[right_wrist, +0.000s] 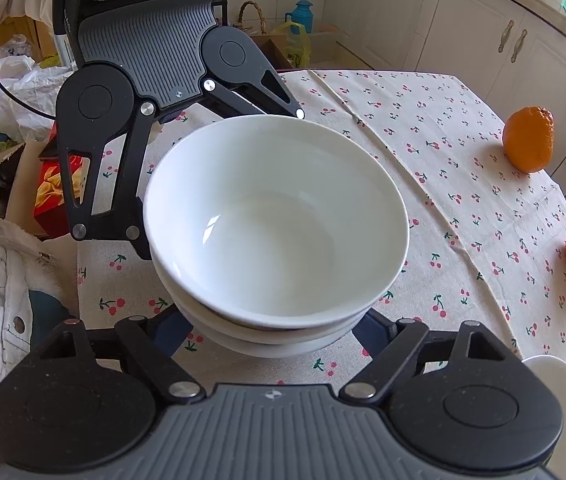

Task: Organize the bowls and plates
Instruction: 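Lift the bowl stack with both tools and carry it over the plate stack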

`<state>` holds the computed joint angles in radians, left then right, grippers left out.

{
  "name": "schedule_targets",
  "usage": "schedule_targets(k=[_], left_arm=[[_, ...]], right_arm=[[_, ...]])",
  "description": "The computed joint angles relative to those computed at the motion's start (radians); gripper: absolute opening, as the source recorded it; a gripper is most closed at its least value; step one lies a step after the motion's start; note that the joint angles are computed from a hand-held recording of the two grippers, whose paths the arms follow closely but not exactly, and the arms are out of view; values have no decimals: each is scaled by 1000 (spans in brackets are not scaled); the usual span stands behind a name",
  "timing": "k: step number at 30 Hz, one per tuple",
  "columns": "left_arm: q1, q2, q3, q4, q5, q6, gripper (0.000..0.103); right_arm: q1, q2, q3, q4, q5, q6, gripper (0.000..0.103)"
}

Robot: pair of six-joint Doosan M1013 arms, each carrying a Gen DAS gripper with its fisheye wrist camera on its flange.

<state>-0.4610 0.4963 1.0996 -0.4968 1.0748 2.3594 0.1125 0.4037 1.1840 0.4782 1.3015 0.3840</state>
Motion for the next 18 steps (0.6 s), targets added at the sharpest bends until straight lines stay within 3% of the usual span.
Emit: schedule_targets(k=[18], left_arm=[[-20,8,-50,26,-4,-60,82]], right_arm=[[-29,-2,-29,33,24,0,88]])
